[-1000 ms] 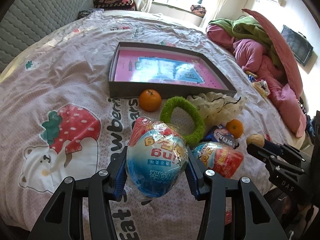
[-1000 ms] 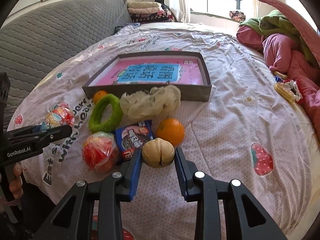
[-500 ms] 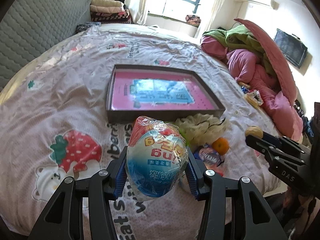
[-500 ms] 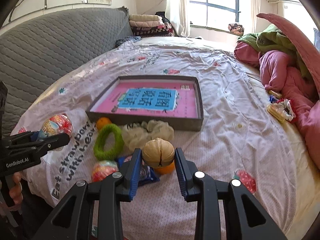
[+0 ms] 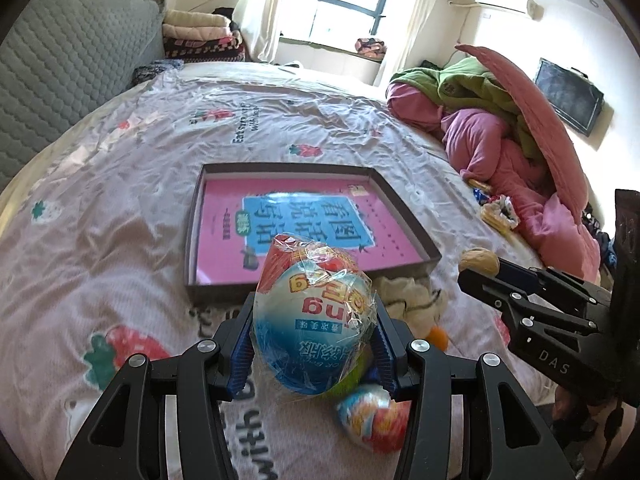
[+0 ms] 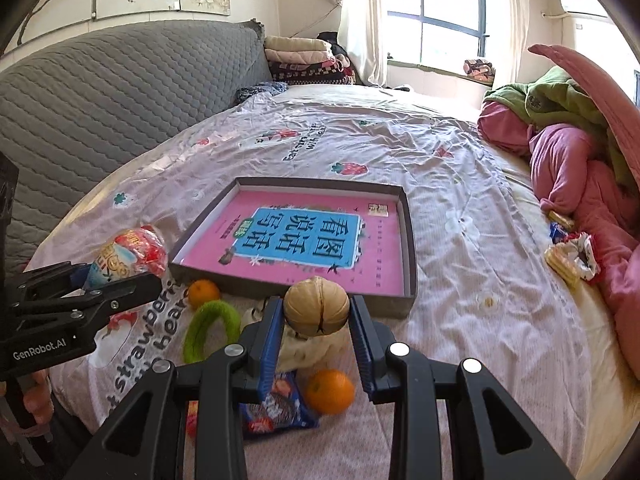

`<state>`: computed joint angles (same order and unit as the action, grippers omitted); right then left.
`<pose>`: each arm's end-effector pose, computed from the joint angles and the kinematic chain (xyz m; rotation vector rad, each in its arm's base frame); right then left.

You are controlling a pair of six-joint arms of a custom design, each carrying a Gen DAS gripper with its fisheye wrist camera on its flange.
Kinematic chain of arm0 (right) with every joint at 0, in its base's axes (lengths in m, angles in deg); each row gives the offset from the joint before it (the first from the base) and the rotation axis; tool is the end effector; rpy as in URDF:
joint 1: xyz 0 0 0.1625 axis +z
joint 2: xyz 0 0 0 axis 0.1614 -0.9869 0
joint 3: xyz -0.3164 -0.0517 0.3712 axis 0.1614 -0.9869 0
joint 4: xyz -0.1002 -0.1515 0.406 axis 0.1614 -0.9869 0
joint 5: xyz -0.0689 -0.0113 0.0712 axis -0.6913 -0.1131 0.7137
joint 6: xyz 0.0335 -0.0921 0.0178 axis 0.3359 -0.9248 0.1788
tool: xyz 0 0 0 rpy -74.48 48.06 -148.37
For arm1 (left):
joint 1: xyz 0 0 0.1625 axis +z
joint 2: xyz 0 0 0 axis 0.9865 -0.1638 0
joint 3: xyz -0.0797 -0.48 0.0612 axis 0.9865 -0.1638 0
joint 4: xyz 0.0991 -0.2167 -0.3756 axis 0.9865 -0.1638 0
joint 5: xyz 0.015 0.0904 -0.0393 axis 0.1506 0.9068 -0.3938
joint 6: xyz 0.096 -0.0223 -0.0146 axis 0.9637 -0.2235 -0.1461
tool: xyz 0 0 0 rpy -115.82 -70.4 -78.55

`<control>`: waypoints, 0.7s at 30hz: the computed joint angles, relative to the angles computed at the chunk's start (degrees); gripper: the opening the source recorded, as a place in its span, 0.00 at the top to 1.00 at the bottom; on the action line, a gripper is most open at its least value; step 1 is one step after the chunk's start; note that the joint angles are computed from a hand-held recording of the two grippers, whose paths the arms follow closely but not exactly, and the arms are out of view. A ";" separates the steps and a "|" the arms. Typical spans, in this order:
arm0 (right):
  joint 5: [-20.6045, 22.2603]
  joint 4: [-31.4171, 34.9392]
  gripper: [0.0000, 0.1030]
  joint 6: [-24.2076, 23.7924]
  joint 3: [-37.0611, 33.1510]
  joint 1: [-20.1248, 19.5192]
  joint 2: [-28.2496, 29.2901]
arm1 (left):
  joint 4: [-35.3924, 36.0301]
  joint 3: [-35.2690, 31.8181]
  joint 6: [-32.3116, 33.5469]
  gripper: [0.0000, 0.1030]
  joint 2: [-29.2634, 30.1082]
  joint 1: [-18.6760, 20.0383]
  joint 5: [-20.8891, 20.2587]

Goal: Organize objects
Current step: 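Carry the blue egg and walnut over the gray tray and lower them onto the book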

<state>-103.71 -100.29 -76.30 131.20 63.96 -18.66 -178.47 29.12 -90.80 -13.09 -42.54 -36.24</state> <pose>-0.0580 -0.6620 0.3187 1.2269 -2.3946 0.5989 -0.3751 -0.5752 -0.1185 -0.0208 2.2658 -1.1436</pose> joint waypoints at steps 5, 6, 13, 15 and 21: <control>-0.78 0.00 0.67 0.72 -2.39 0.62 2.27 | -1.98 -2.40 4.58 0.49 0.61 2.02 -0.35; -1.09 0.02 0.67 0.80 -2.90 0.76 2.79 | -2.35 -2.81 5.53 0.49 0.69 2.56 -0.67; -2.66 1.11 0.67 2.90 -7.54 2.13 6.65 | -1.61 -5.16 9.16 0.49 0.67 5.26 -1.14; -3.12 1.66 0.67 3.12 -8.88 2.76 7.74 | -1.89 -5.66 10.54 0.49 0.60 5.90 -1.20; -3.68 1.28 0.67 2.70 -11.36 4.22 10.27 | -1.16 -7.13 12.69 0.49 0.45 7.60 -1.62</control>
<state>-107.39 -99.01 -73.60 119.84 68.18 -8.39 -179.62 21.99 -78.11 -12.64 -34.95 -37.87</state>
